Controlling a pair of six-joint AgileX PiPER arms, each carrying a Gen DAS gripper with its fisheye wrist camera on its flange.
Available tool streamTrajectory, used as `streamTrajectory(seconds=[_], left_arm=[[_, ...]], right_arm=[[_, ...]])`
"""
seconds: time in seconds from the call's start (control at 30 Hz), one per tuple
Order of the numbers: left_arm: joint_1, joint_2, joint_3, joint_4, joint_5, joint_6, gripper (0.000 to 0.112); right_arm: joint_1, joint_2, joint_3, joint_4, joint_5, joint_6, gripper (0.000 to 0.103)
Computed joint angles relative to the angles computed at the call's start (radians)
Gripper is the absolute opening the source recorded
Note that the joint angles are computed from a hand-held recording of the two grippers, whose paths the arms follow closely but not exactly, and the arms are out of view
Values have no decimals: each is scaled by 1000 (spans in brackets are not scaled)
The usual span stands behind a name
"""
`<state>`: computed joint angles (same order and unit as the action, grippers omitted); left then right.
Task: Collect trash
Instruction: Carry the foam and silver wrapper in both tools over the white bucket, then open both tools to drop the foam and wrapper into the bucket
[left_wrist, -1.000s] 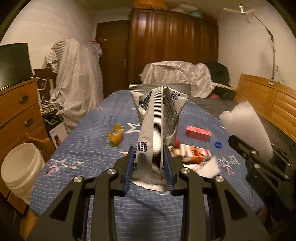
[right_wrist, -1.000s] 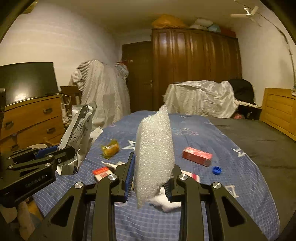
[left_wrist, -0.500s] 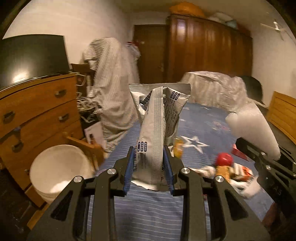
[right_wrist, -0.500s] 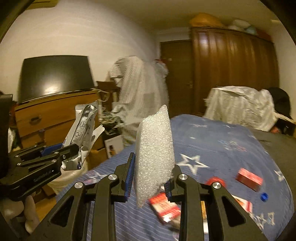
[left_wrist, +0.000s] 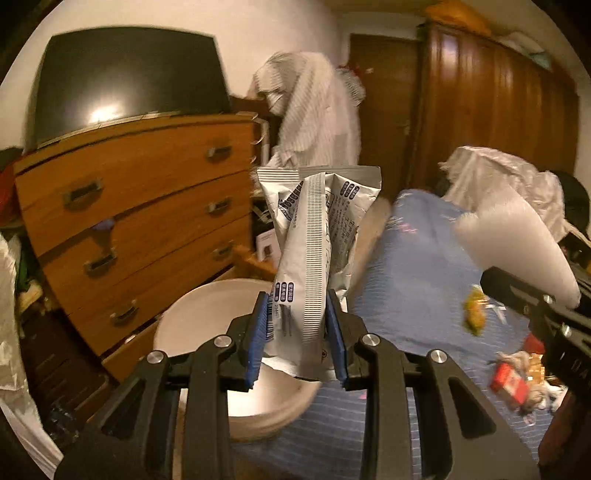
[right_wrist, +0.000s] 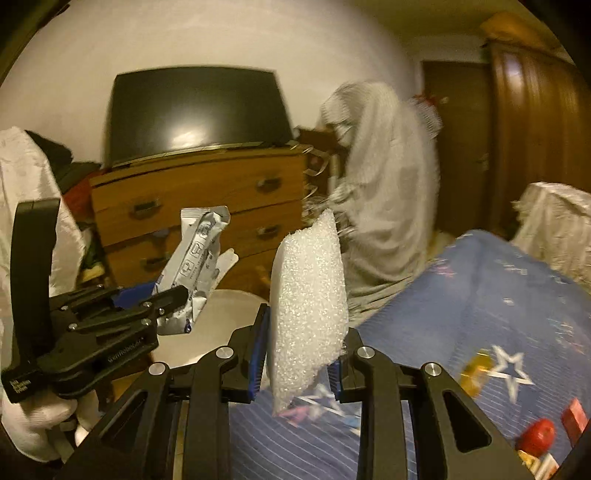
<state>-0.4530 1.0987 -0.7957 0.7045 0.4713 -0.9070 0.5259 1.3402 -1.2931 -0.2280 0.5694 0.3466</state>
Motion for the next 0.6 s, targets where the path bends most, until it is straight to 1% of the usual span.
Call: streamTrajectory(seconds=[0.03,0.07,0.13,0.17,0.2,0.27,0.33,0.37,0.5,0.57,0.6], left_arm=[[46,7,-1,-66,-16,75,29],[104,23,-5,-150,-33,175,29],[201,54,-18,-309,-63,363,29],[243,69,-23,-384,-69,453,29],[285,91,-32,-472,-73,553,29],[369,140,-54,-651,-63,753,29],[432,206,-86,-785,-55,910,29],[463,241,-105,-857,-39,988,29],[519,338,-153,-968,-11,1119,30],[541,383,-178,-1000,5,1156,30],[550,407,-189,-1007,7,1166,30]], right_arm=[[-9,62,-58,59,12,-56,29],[-5,138,-140,107,44,-99,29],[-11,239,-239,188,81,-171,29],[-15,286,-284,233,105,-207,29],[-12,365,-369,266,140,-232,29],[-14,454,-454,306,194,-258,29],[-13,581,-610,345,289,-277,29],[-11,629,-665,353,329,-284,29],[18,887,-1049,336,539,-257,29],[20,967,-1181,336,614,-251,29],[17,991,-1215,338,632,-253,29]])
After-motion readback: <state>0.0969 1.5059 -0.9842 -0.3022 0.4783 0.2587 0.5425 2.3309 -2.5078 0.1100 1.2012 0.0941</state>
